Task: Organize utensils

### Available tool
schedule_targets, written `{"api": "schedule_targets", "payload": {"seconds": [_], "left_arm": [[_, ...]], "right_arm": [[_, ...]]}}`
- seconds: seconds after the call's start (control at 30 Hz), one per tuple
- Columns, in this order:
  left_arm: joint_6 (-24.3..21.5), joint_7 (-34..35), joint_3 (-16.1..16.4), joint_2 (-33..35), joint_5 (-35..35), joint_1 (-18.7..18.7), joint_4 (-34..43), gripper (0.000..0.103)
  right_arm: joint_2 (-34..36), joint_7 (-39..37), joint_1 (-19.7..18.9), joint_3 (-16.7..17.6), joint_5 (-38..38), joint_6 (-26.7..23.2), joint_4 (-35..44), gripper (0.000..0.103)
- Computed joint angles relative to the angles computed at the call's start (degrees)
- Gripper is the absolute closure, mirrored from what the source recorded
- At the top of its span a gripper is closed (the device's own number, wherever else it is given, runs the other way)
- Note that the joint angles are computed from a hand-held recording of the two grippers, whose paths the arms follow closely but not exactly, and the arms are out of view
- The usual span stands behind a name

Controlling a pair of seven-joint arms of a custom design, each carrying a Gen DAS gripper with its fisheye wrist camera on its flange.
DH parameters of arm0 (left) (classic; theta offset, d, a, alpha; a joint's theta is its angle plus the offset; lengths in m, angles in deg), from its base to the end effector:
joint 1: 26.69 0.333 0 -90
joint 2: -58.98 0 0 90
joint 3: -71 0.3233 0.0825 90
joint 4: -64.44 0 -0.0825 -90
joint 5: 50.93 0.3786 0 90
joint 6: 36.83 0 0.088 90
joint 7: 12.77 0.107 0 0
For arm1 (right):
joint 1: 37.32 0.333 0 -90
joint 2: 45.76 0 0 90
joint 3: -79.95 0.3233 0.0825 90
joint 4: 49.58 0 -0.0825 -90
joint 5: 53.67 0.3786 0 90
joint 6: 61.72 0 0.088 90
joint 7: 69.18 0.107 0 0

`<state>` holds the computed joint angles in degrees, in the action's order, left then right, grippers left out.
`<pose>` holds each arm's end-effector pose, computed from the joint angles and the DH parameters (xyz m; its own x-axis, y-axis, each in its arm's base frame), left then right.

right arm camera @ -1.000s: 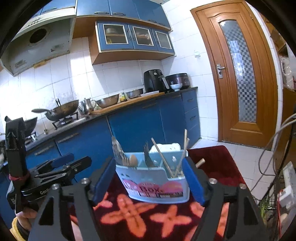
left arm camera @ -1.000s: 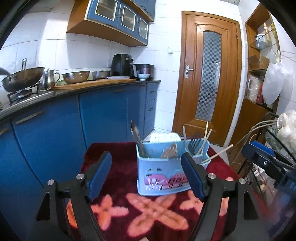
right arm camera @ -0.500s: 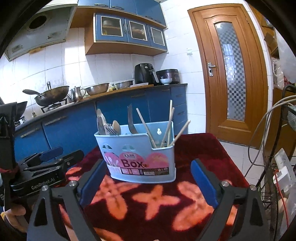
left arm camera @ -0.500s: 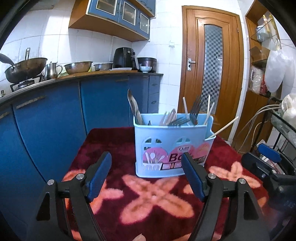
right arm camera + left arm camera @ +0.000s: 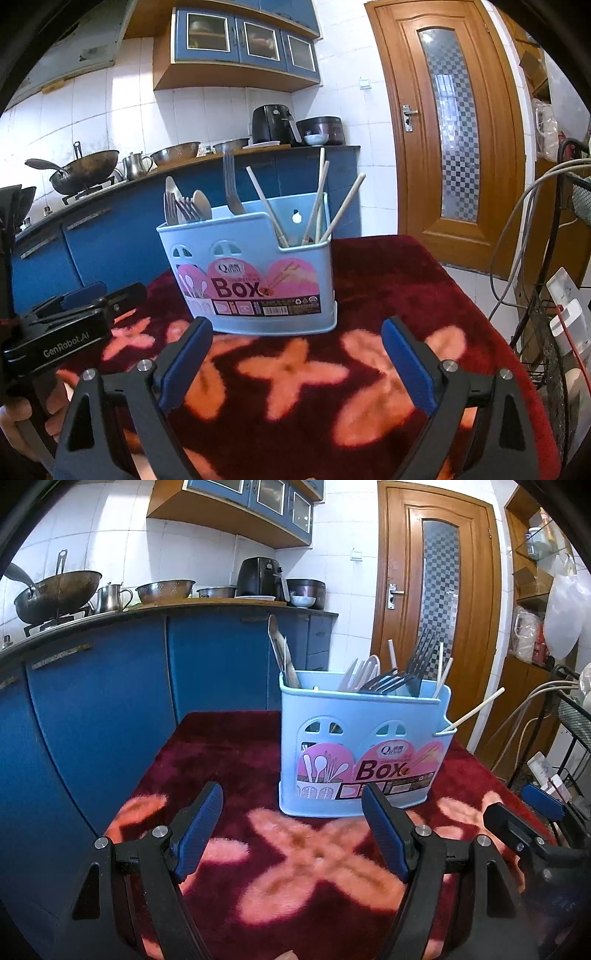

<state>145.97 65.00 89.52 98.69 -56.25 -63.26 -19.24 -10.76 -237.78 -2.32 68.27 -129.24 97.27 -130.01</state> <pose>0.7053 -0.2989 0.4302 -0.2322 -0.9707 0.0623 -0.4761 0.0575 -0.8775 0.6576 0.3703 0.4177 -0.0794 -0.9878 -0.1340 -0.4230 0.1551 -0.8928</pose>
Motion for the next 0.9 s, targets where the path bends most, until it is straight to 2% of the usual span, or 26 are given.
{"api": "schedule_targets", "payload": {"seconds": [0.23, 0.9], "left_arm": [[0.10, -1.00, 3.05, 1.71, 0.26, -2.17, 0.57, 0.024], [1.29, 0.60, 2.22, 1.67, -1.53, -1.90, -0.06, 0.024]], "right_arm": [[0.23, -0.36, 0.00, 0.16, 0.57, -0.44, 0.07, 0.008], [0.57, -1.51, 0.25, -0.20, 2.33, -0.56, 0.26, 0.008]]}}
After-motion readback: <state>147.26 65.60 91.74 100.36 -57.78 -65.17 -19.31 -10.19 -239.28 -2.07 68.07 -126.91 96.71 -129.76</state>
